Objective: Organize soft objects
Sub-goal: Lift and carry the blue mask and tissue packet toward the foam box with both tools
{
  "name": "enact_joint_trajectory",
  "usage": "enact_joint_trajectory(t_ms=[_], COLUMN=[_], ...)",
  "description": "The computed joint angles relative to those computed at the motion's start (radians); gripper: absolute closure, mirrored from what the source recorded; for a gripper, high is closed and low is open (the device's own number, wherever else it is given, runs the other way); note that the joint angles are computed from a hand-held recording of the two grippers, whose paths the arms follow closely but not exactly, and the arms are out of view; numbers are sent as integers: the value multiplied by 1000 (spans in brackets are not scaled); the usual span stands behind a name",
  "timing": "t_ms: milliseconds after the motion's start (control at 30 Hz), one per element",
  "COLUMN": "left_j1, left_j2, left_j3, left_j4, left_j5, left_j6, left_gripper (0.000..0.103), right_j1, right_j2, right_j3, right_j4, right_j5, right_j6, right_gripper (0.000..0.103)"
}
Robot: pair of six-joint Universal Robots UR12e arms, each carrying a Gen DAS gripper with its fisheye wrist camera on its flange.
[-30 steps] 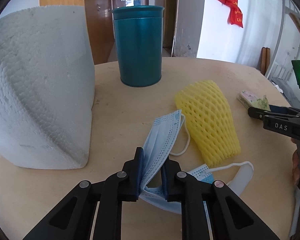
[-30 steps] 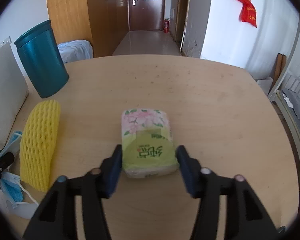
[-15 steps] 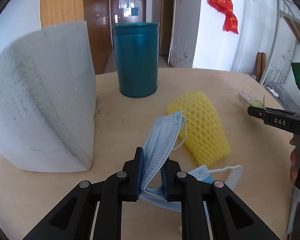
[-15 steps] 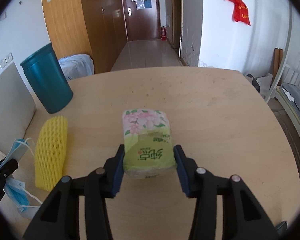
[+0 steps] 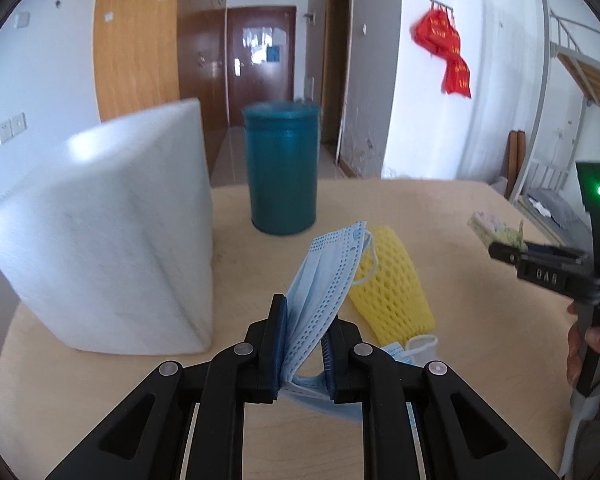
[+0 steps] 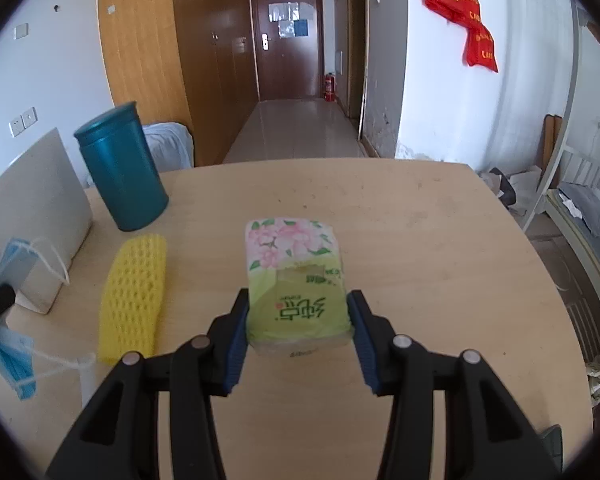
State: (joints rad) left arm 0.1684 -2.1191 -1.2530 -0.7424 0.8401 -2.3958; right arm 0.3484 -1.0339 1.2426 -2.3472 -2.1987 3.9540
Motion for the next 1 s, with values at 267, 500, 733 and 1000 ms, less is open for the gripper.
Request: enact_joint_trajectory(t_ms=[267,500,733,1000], left_j1=[7,29,36,61], left_j2=[7,19,41,76], left_j3=[7,-8,-36,-91], left_j4=[41,63,67,51], left_j5=[2,-88,-88,-90], left_j6=[-34,-44,-23,11], left_gripper=[86,86,86,86], right_j1=[11,20,41,83], right_j2=[1,-1,-9,-12], right_j3=[-3,-4,2,4], right_j4=[-25,-28,-29,-46], right_j5=[-13,-26,-26,-46], right_j6=[-10,-16,-18,-30], right_gripper=[51,51,51,51])
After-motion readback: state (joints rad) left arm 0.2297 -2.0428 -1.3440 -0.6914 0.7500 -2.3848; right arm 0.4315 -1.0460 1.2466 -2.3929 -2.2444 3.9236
